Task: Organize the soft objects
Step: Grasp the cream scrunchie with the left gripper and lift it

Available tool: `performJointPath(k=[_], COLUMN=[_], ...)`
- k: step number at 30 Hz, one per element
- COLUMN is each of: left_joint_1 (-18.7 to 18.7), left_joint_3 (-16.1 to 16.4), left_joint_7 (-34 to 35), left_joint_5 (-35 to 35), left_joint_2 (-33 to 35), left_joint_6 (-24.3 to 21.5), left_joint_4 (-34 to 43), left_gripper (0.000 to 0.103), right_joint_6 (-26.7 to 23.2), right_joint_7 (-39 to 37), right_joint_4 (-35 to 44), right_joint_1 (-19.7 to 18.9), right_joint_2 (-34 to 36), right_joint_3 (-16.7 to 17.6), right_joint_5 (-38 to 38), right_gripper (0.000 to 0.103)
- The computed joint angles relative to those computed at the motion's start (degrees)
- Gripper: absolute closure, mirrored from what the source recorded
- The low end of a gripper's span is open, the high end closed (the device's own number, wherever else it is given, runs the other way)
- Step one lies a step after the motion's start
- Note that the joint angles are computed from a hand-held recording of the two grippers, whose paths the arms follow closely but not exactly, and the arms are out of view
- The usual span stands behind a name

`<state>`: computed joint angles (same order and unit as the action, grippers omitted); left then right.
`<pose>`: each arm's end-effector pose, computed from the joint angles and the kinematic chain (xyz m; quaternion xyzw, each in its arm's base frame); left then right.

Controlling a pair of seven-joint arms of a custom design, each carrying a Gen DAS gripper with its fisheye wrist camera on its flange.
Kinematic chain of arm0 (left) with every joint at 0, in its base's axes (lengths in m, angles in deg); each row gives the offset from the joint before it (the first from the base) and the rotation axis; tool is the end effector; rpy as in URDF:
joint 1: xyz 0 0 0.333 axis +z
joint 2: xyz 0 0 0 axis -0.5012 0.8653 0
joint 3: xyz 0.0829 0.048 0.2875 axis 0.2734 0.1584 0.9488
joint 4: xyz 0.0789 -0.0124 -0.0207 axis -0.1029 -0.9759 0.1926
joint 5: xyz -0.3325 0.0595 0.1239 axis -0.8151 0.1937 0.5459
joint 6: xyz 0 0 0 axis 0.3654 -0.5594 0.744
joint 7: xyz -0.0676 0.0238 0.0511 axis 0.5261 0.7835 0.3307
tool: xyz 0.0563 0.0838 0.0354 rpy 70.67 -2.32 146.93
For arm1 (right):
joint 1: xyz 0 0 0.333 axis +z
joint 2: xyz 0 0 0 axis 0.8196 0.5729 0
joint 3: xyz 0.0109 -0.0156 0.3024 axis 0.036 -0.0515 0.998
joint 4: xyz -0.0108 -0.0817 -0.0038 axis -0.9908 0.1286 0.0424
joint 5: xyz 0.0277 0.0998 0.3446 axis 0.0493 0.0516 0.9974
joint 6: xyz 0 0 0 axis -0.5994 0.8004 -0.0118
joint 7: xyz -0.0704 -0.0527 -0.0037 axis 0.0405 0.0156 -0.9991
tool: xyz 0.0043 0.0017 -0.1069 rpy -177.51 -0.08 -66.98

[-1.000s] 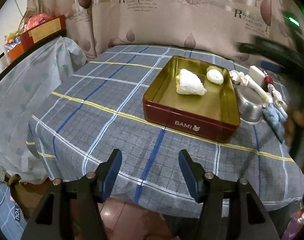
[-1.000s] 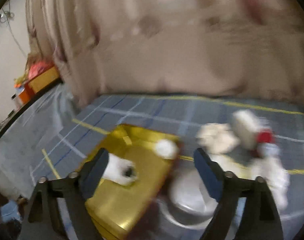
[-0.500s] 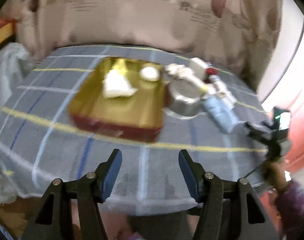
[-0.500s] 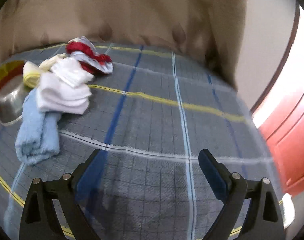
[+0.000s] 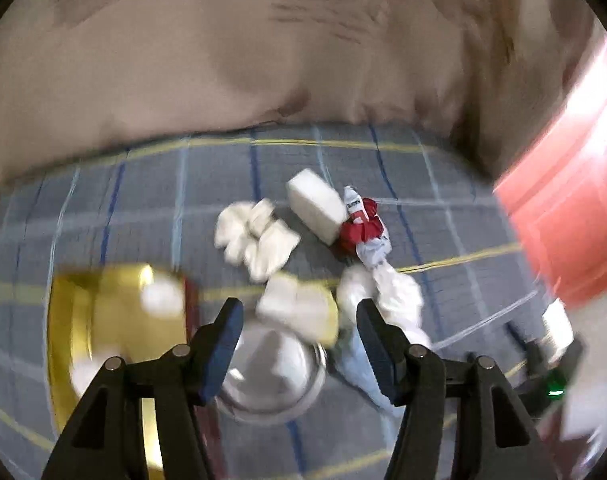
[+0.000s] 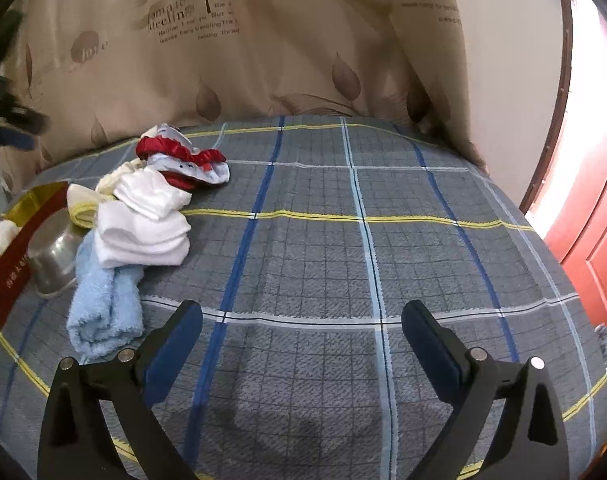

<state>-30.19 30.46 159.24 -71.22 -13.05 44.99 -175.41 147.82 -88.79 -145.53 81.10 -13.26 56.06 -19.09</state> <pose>0.5818 -0.0810 0.5172 -0.4877 0.8396 -0.2331 0.0527 0.3516 0.2955 0.3937 -0.5541 0.7311 -0.3133 0.2457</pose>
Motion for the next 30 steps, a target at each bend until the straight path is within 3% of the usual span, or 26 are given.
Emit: performJointPath(k=[3,8,18,19,20,21,23,25,30], left_joint_1=[-2.22,-4.37,-5.95,-5.68,-5.27,-3.77,-3.74,-4.06,-0.56], left_joint_3=[-0.76,-0.14,1.43,1.36,1.18,0.15,0.32,0.68,-2.4], left_joint_7=[-0.25,-4.67,-12.53,-13.08,-13.58,-13.38,-13.59,-13.36,-8.62], left_joint_5=[7.66,14.66,20.73,20.3,19.55,16.68,16.54,17.5,9.43], left_joint_2=[5.23,12.64,26.18,27.13,27.47,27.88,27.45,25.31,18.02], left_joint_6=[1.83,2.71,-2.64,-3.07,-2.91,-3.09,-1.69,2.6,10.65], left_joint_4=[3.77,9.31,23.25,24.1,24.23,24.57,23.94,20.57,13.11], left_gripper=[0.043,0.043,0.043,0.046,0.078,0.091,0.095,0.095,0.095], right_joint_6=[2.11,4.54,6.72,6.79,6.79,6.88,6.8,6.75,6.75], right_joint_7=[1.34,2.09,2.62,2.62,2.62,2.53,2.71,2.79,2.43], right_joint_4=[-0.87,-1.16,-1.21,-1.22,-1.22,-1.22,-1.3,-1.39,-1.37], right_joint_1=[-0.37,-0.93,-1.52,-1.55,-1.56,-1.56,-1.59,-1.6,-1.74], right_joint_2=[-0.64,-0.63,-0.39,-0.36,-0.36,-0.33,-0.42,-0.47,-0.31], right_joint_3=[-0.28,-0.41,-0.55,-0.57,-0.56,-0.6,-0.56,-0.55,-0.67], right_joint_5=[-1.43,-3.01,-4.43,-4.42,-4.42,-4.25,-4.21,-4.03,-3.6], right_gripper=[0.003,0.003,0.003,0.003,0.003,0.003,0.003,0.003,0.003])
